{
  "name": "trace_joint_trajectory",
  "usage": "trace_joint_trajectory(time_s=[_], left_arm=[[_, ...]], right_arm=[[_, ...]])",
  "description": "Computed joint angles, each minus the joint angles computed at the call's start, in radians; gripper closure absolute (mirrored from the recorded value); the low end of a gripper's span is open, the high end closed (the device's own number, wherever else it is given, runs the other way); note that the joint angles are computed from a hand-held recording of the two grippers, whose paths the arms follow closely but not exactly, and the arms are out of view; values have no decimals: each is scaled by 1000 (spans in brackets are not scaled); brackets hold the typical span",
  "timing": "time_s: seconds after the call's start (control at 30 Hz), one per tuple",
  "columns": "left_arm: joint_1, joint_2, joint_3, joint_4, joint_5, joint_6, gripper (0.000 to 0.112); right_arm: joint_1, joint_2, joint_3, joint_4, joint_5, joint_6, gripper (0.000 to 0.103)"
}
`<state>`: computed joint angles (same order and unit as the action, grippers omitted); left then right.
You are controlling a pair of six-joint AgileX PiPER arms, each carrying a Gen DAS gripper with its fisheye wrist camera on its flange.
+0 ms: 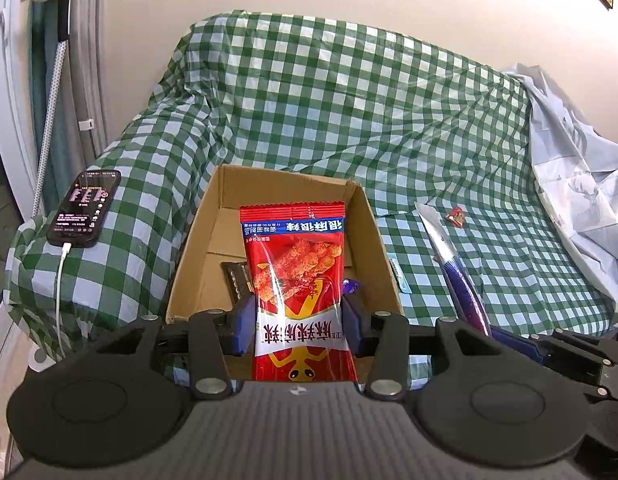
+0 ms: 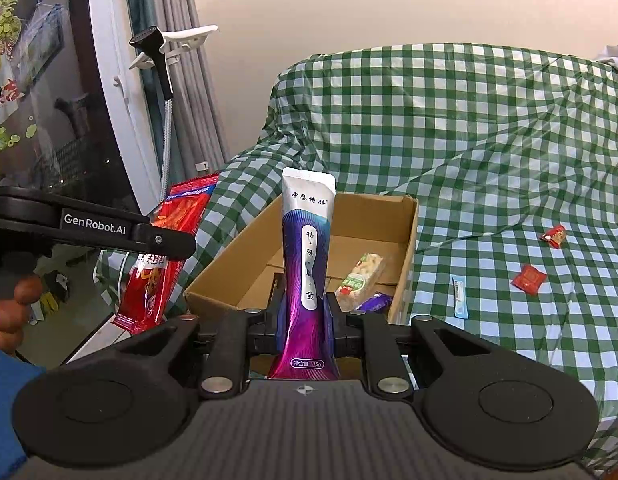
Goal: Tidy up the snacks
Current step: 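Carry the red bag and purple tube snack over the box with both tools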
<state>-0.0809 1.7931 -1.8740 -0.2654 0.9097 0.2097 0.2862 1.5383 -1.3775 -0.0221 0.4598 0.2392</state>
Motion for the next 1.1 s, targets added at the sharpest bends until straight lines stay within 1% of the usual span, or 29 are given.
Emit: trace_joint_trajectory(time_s=[0.37, 0.77, 1.1], left_arm=[[8, 63, -58, 4, 41, -12, 62], [11, 146, -136, 12, 94, -30, 62], [13, 249, -271, 32, 167, -64, 62]], right_arm=[[-5, 44, -43, 41, 40, -36, 84], [-4, 106, -101, 53, 97, -32, 84], [-9, 180, -172, 70, 140, -35, 84]])
